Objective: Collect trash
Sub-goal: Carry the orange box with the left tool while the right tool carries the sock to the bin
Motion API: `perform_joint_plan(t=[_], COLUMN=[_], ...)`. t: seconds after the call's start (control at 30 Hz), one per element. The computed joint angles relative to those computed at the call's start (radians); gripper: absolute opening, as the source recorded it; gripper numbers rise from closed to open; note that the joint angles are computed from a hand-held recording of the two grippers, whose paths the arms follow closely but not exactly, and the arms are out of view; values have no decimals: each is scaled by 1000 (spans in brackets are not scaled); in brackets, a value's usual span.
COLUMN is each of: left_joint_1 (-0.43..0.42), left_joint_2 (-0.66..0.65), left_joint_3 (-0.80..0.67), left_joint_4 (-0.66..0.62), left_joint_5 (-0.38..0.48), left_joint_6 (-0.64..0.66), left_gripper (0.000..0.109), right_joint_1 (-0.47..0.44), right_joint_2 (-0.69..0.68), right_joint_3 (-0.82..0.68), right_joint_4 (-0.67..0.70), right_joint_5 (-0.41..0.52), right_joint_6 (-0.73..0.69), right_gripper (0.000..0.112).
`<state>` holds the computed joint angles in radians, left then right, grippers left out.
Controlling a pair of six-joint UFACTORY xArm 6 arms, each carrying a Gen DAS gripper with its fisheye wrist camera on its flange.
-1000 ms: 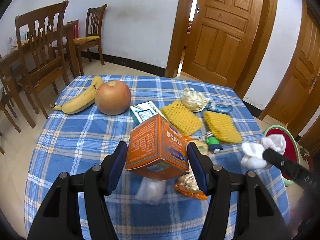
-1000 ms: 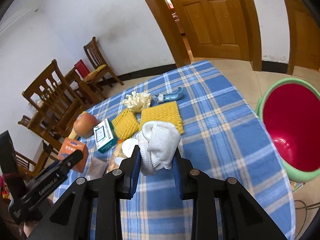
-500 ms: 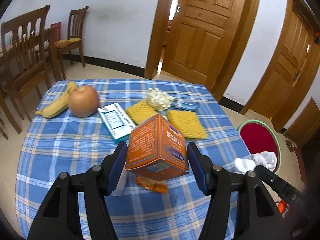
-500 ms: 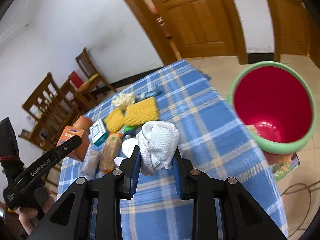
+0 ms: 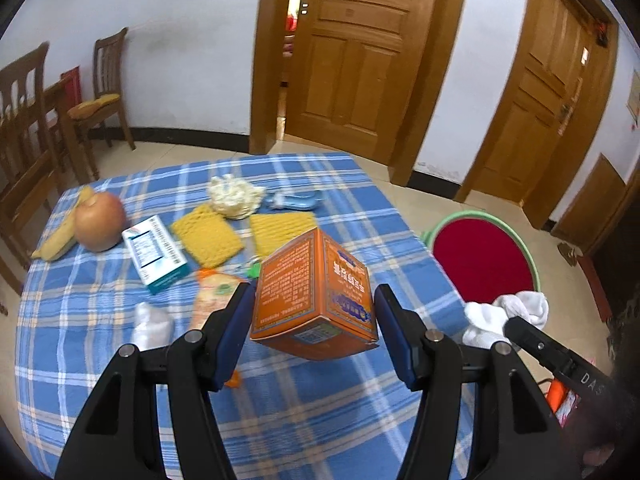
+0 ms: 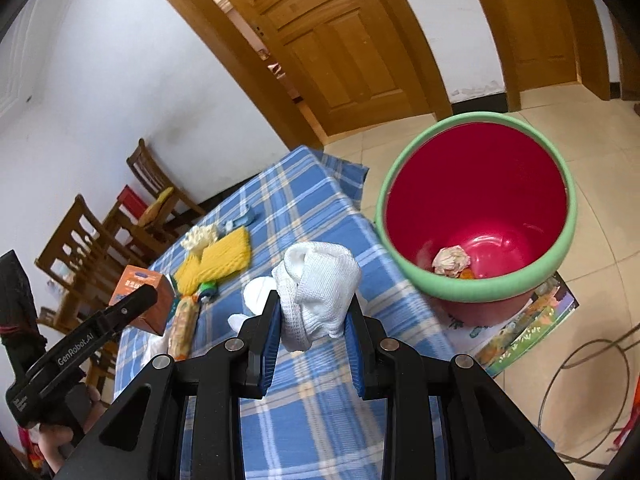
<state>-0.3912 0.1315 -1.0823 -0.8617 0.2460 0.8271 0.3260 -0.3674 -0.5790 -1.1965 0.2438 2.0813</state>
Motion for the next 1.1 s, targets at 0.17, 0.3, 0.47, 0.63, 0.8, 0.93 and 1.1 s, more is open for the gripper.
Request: perform_joint_plan(t=[0.17,0.3,0.47,0.63,0.8,0.93,1.1], left_joint_1=[-46,-84,-131,-171,-204,-232,-258], left_joint_2=[-4,8,39,85,150,210,268], left_joint_3=[-4,-23,-60,-108,-163,-219,-278], left_joint_4=[28,31,45,68,132,188,247], left_joint_5=[-6,-9,-3,11,20,18,41], left_joint_6=[-5,6,-4,-26,-75,-110,-158], left_gripper=[62,62,62,62,62,62,62], right_joint_1=[-29,-48,-85,-152,-216,-269,-315], right_joint_2=[-64,-113,-185,-233,-250,-250,-224], right_joint_3=[50,82,135,188,219,239,245], right_joint_4=[-21,2,45,102,153,157,177], right_joint_5=[9,34,56,43,34,8,-25], right_joint_6=[22,3,-53,-135,-209,-227,-254], right_gripper=[30,30,31,31,31,31,32])
